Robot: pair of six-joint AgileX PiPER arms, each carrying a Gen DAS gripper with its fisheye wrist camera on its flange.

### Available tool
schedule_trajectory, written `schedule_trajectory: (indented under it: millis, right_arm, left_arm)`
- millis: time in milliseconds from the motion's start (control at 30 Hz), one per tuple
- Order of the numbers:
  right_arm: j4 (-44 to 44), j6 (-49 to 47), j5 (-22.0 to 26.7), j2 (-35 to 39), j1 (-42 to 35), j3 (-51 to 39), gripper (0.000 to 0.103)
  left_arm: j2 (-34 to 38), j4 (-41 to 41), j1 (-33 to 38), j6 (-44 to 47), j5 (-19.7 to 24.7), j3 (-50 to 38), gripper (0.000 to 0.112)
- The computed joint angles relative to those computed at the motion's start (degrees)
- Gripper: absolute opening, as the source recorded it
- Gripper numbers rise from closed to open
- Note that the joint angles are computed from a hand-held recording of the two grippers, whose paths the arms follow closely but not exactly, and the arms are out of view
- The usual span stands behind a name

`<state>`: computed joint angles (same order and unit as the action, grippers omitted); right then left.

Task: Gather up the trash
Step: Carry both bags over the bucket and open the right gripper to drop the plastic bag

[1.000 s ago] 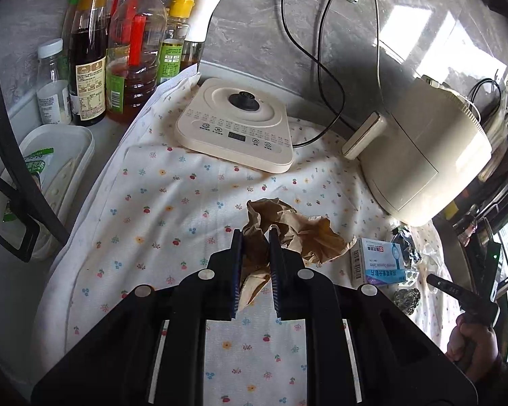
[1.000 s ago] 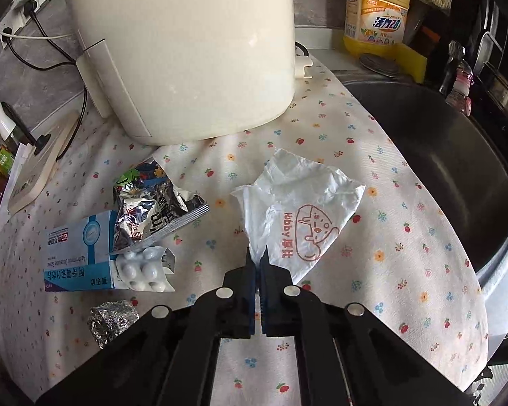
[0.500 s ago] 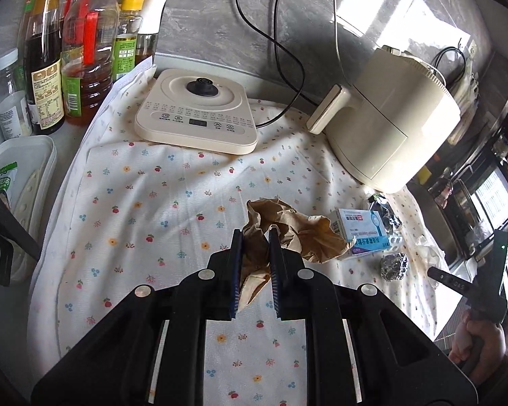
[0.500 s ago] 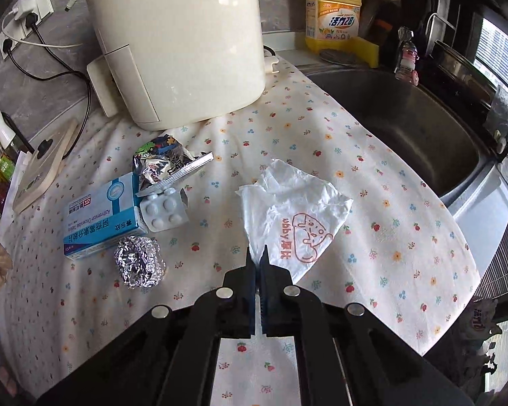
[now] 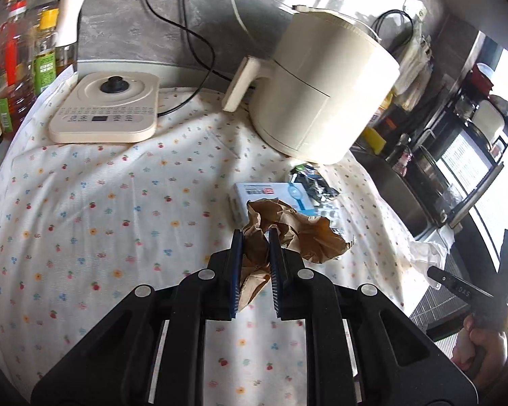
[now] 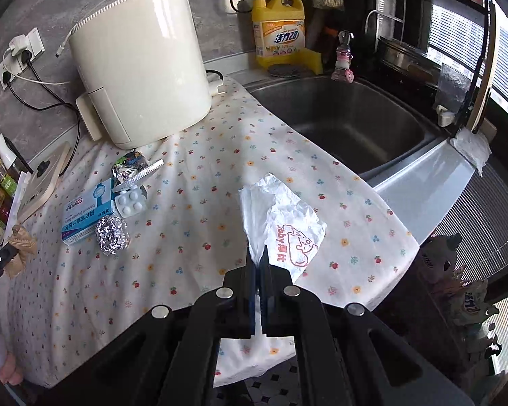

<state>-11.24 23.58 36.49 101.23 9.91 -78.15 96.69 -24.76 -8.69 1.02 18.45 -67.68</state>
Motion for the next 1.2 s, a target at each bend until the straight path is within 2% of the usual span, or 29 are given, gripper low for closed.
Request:
schedule_trajectory:
  millis: [267,367,500,767,1000,1200]
  right_arm:
    - [19.0,-22.9,-3.3,-14.7,-18.9,18.1,0.003]
    - [26.8,-33.5,-2.9,-18.8,-27.1,23.5,0.003]
    - [35.8,-47.7,-0.5,-23.1,-38.5,29.5,0.003]
    - [46.4,-71.7,6.9,-26.8,-62.1,38.0,0.003]
    - [46.1,-87.5,12.1,-22.8,-80.7,41.0,0.003]
    - [43.9,-94.6,13.6,-16.4,-90.0,40.7,0.007]
  left_arm:
    - [2.5,24.3,-17.6,-28.7,1.5,-5.3,0.015]
    - [3.6,32.4,-23.8,-37.9,2.9,-7.1,0.015]
    - [4.9,39.1,-31.0,-45.9,5.3,-9.2,0.015]
    - [9.4,44.1,-42.1,-53.6,8.0,-12.3,0.015]
    - [13.5,46.7,-50.2,-59.7,8.9,-13.9,0.015]
    - [16.6,47.3,-55.3,-63.3,9.7,-15.8,0.015]
